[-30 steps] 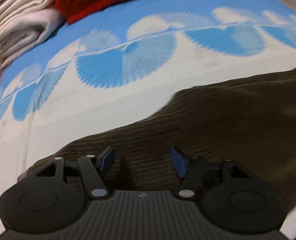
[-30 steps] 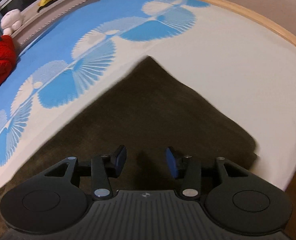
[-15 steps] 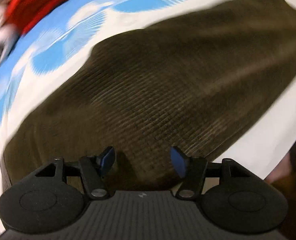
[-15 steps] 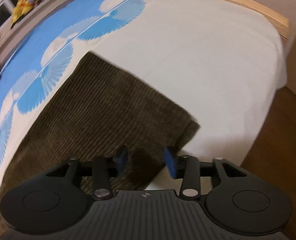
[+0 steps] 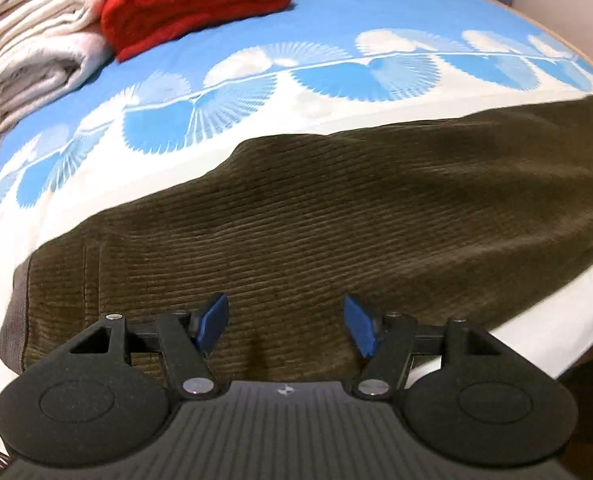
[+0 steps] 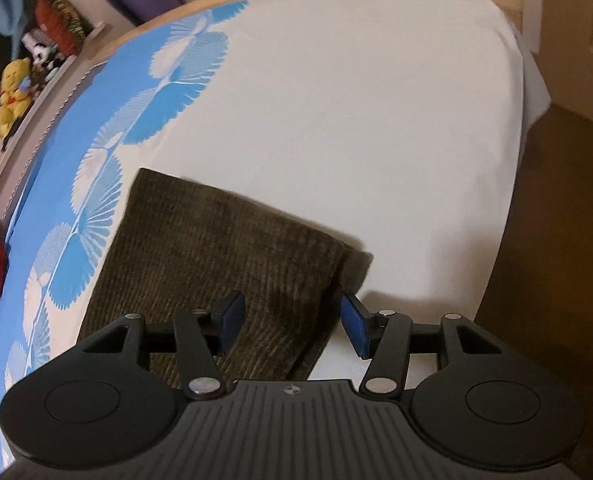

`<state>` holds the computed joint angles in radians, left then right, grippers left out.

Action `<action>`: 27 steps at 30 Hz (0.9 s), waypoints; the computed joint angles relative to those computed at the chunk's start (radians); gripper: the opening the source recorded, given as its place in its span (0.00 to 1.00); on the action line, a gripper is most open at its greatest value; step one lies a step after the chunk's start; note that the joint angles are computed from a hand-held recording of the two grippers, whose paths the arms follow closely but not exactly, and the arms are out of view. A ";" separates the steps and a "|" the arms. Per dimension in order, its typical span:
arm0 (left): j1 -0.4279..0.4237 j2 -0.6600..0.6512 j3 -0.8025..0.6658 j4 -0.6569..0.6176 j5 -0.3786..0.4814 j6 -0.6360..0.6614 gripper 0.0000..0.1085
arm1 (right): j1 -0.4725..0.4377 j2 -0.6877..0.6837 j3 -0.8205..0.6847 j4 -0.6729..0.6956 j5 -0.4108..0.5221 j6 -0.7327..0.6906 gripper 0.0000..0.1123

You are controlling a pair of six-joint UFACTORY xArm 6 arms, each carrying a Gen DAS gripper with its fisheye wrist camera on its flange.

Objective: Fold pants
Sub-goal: 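Grasp the folded leg end with the right gripper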

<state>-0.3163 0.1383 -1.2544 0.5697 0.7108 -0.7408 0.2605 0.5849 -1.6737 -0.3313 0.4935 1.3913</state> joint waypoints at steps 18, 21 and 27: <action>0.033 0.014 -0.010 0.004 -0.067 -0.034 0.64 | 0.031 0.162 -0.272 -0.137 0.235 0.103 0.26; 0.036 0.009 -0.006 0.005 -0.071 -0.045 0.64 | 0.059 0.146 -0.289 -0.226 0.275 0.153 0.24; 0.040 -0.024 0.022 0.014 -0.084 -0.069 0.64 | 0.172 0.124 -0.374 -0.571 0.303 0.254 0.22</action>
<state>-0.2767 0.1147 -1.2327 0.5839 0.6267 -0.8100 0.4321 0.7085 -2.0476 -0.9022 0.7960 1.6456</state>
